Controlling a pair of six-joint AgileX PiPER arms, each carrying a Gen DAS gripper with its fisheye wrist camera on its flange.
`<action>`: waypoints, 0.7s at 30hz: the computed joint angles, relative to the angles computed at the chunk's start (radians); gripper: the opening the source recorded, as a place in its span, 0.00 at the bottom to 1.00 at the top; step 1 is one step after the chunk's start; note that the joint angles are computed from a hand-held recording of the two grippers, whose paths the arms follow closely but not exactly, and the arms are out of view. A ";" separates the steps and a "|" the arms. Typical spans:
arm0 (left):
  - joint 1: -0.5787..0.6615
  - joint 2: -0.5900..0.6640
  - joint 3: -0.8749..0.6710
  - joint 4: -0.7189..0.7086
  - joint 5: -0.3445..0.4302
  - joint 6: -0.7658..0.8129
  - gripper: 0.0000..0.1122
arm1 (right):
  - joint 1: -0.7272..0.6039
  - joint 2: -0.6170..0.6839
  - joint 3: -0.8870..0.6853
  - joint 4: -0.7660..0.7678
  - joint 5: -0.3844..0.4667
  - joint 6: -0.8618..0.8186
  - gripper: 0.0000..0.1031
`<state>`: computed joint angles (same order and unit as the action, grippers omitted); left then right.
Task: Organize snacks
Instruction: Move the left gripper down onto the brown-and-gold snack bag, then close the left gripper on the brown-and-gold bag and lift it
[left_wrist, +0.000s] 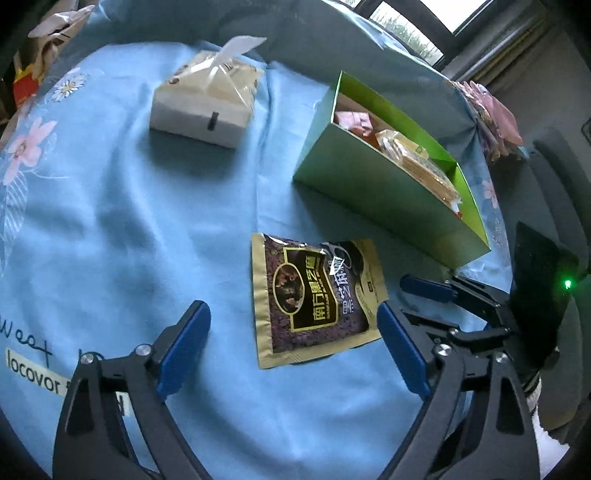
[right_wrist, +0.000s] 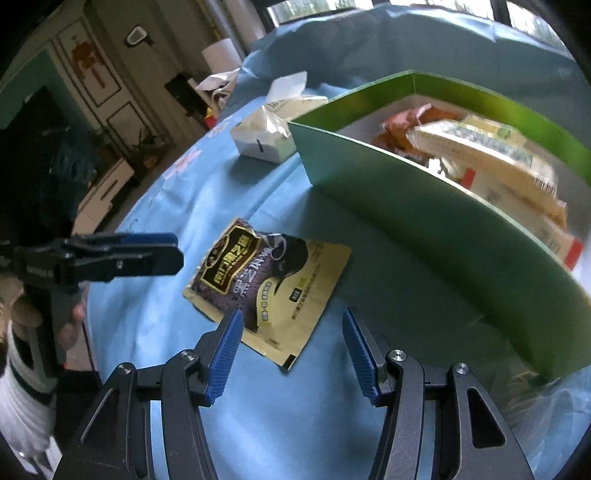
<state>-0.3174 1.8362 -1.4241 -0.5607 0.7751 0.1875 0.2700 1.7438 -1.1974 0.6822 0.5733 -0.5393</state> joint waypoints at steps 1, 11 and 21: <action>-0.002 0.007 -0.006 -0.011 0.008 0.010 0.71 | -0.004 0.010 -0.005 0.015 0.007 -0.010 0.55; 0.047 0.057 -0.025 -0.144 0.078 0.084 0.49 | -0.118 0.113 -0.029 0.397 0.172 -0.240 0.55; 0.086 0.053 0.003 -0.221 0.116 0.122 0.32 | -0.173 0.233 -0.065 0.601 0.337 -0.281 0.28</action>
